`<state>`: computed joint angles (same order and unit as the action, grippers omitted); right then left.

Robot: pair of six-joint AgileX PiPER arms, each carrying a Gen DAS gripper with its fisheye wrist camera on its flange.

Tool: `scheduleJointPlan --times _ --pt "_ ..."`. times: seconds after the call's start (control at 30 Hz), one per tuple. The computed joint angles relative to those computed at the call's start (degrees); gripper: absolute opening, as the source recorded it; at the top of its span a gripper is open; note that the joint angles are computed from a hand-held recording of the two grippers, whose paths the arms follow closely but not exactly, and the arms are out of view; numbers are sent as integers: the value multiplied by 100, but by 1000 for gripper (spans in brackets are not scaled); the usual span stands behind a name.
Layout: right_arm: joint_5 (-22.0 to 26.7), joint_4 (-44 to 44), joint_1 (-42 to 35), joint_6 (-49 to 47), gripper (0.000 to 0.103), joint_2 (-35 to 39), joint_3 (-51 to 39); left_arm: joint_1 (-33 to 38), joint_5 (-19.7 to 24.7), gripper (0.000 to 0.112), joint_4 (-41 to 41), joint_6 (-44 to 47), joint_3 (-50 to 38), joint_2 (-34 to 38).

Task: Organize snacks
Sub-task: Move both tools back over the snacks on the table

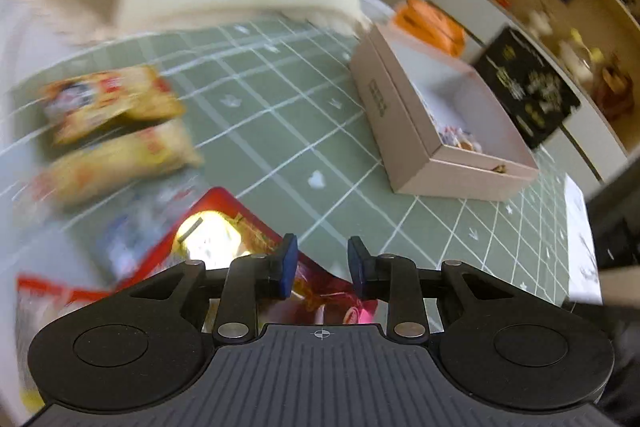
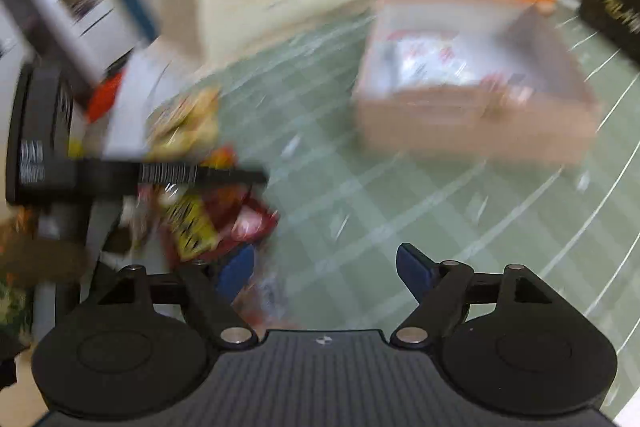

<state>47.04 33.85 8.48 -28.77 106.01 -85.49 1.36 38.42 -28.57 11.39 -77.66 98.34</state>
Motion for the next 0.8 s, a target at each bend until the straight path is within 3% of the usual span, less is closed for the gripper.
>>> scheduleJointPlan --times 0.13,0.2,0.23,0.3,0.43,0.53,0.6,0.7,0.8 --pt "-275 117 317 -438 79 -440 1024 -304 -635 32 1265 -1554 1049 -1146" --pt "-584 -52 628 -497 80 -565 1358 -326 -485 32 1580 -1854 1243 -1460" --pt "-981 -328 857 -463 80 -736 1636 -323 -363 32 1713 -1935 1318 -1605" --pt "-1358 -715 1069 -608 78 -1015 2037 -260 -214 32 1808 -1855 1510 -1910" --pt "-1742 -902 746 -963 78 -1378 2617 232 -41 32 1379 -1332 1796 -2243" --pt "-1901 -1466 562 -397 78 -1338 2559 607 -237 32 1155 -1173 1864 -2124" --pt "-1663 -1583 393 -36 78 -1162 2207 828 -435 32 1092 -1180 1904 -1997" --pt "-1165 -896 134 -335 78 -1167 1884 1076 -769 32 1389 -1497 2118 -1904" --pt "-1040 -845 335 -276 78 -1365 1804 1429 -1278 32 414 -537 2353 -1769"
